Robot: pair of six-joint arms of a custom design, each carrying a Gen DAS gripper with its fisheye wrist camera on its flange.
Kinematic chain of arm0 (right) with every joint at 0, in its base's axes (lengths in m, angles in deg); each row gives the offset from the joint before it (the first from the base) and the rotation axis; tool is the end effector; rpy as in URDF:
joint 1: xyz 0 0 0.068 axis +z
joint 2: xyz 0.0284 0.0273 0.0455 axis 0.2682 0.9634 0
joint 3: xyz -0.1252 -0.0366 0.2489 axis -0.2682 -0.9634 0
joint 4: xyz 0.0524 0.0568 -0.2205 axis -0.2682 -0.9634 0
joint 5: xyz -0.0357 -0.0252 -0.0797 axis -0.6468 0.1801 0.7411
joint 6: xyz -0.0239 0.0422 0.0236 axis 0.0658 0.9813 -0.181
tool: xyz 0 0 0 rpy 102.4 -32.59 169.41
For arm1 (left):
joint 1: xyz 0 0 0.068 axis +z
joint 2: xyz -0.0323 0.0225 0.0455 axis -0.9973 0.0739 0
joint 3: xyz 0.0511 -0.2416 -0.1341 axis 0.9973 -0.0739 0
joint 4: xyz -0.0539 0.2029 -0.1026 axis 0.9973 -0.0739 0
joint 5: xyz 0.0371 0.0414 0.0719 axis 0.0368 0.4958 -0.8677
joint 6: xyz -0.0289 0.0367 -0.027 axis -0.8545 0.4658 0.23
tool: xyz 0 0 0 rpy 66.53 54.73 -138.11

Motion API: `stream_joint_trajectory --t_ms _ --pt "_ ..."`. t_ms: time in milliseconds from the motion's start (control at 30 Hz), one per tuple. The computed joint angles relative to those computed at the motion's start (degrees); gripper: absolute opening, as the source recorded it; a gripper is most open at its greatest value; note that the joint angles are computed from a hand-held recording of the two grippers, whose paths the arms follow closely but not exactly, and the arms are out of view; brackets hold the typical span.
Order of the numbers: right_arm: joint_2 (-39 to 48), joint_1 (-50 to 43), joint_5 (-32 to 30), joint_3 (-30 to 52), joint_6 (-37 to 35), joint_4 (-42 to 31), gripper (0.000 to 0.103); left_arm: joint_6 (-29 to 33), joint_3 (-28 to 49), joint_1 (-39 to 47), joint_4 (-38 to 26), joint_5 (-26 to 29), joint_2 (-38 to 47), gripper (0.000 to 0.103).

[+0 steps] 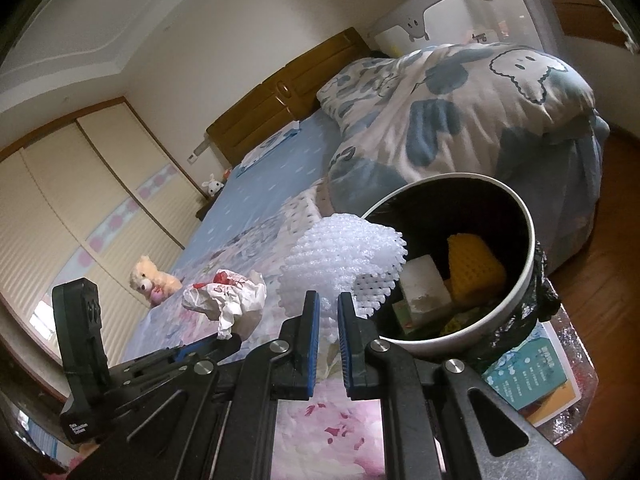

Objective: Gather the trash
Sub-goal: 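Carry the crumpled paper and foam net over the bin with both tools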

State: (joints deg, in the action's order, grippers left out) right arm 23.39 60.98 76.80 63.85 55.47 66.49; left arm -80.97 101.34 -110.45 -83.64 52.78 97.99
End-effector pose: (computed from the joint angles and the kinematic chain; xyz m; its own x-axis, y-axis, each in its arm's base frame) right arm 0.1983 0.1991 0.1848 -0.7158 0.1844 -0.6735 -0.2968 0.7928 0.5324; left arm 0.1783 -0.0756 0.1920 -0.7671 -0.0374 -0.6404 0.0417 0.9933 -0.1079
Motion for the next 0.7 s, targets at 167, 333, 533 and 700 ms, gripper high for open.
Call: stream_joint_trajectory --t_ms 167,333,533,700 --pt "-0.82 -0.67 -0.08 -0.63 0.02 -0.13 0.009 -0.31 1.15 -1.25 0.36 -0.42 1.43 0.014" --pt "-1.73 -1.49 -0.26 -1.46 -0.07 -0.17 0.009 -0.77 2.08 -2.59 0.63 -0.85 2.64 0.014" --pt "-2.83 -2.49 -0.45 -2.33 -0.23 -0.44 0.009 -1.33 3.59 -4.57 0.75 -1.81 4.37 0.014" --pt "-3.47 -3.55 -0.67 -2.92 -0.37 -0.57 0.009 -1.6 4.98 -5.82 0.82 -2.32 5.83 0.014"
